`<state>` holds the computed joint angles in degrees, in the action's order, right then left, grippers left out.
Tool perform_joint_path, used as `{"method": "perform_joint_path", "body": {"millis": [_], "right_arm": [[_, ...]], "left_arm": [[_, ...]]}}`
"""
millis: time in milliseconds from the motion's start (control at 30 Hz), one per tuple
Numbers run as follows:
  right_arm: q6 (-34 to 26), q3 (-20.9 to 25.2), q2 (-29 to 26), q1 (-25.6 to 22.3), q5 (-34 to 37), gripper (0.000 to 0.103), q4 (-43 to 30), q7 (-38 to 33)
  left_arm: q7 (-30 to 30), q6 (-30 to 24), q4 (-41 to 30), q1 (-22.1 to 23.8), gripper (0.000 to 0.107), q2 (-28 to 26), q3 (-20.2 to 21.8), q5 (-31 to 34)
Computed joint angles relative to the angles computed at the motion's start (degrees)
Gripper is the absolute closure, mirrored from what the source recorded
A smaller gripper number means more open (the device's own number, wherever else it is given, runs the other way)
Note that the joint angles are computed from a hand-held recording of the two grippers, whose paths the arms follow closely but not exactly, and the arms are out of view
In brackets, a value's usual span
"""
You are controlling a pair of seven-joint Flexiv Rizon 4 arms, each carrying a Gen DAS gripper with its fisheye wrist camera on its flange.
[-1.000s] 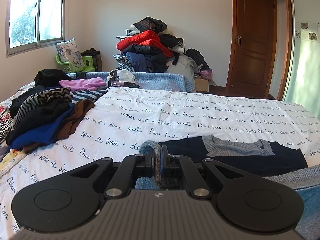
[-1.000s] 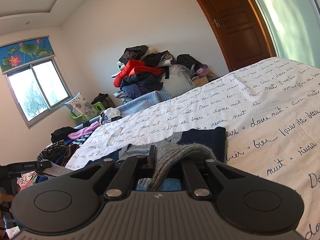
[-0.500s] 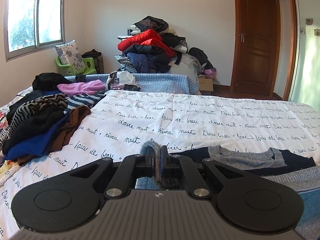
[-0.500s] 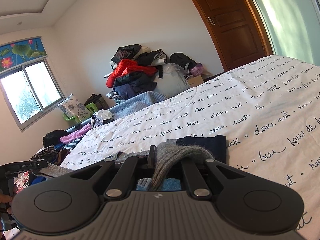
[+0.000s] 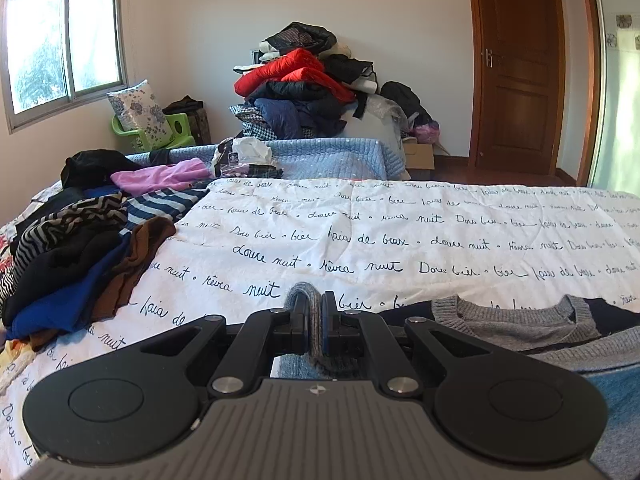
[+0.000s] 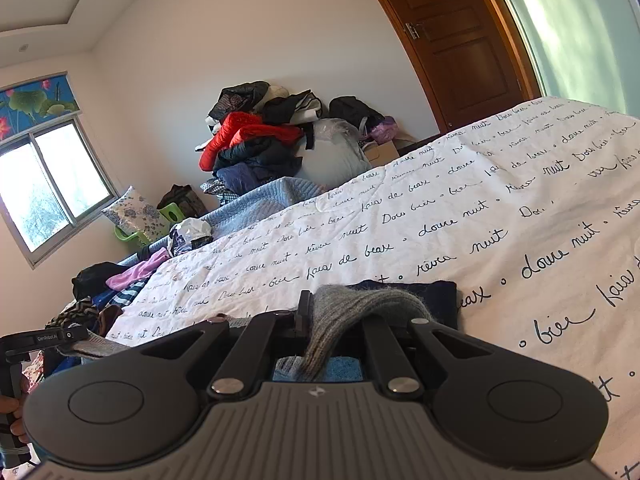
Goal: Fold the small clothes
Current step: 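Carry the hem over the folded sleeves and lay it near the collar, then open both grippers to release the hem and pull back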
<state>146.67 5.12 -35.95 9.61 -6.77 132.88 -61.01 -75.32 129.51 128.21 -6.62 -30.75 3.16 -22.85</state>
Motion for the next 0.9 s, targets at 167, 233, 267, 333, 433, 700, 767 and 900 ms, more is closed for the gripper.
{"method": "perform_joint_path", "body": {"millis": [167,233,267,333,433,700,767,900], "right_arm": [[-1.38,-0.28,-0.8,-0.41,-0.19,0.097,-1.5,0.68],[-1.93,-0.38,-1.14,-0.5,-0.3,0.097,-2.07,0.87],[-2.27,-0.45,-1.34,-0.49,-0.31,0.097,-2.4,0.91],[-2.97,-0.56,-1.74,-0.48,-0.37,0.097,-3.08,1.03],[-4.14,-0.63,-2.27,-0.6,-0.63,0.097,-4.1,1.37],[-8.14,-0.91,-3.66,-1.18,-1.42,0.097,-6.89,2.73],[-8.99,-0.91,-3.99,-1.28,-1.4,0.097,-7.45,3.03],[-11.13,0.3,-4.97,-3.59,-3.95,0.097,-8.84,5.98]], "left_arm": [[1.19,-1.71,-2.33,-0.72,0.099,-1.86,0.26,-1.66],[1.33,-2.63,-3.26,-0.75,0.099,-2.51,0.3,-2.08],[1.48,-2.95,-3.66,-0.9,0.099,-2.84,0.43,-2.33],[2.25,-3.81,-4.74,-1.58,0.099,-3.6,0.95,-3.31],[3.15,-4.86,-6.06,-2.29,0.099,-4.59,1.51,-4.5],[5.49,-8.03,-10.71,-4.96,0.099,-7.99,3.38,-9.18],[5.95,-9.0,-11.78,-5.49,0.099,-8.75,3.69,-10.17],[7.16,-10.6,-13.82,-7.88,0.096,-10.39,5.7,-13.35]]}}
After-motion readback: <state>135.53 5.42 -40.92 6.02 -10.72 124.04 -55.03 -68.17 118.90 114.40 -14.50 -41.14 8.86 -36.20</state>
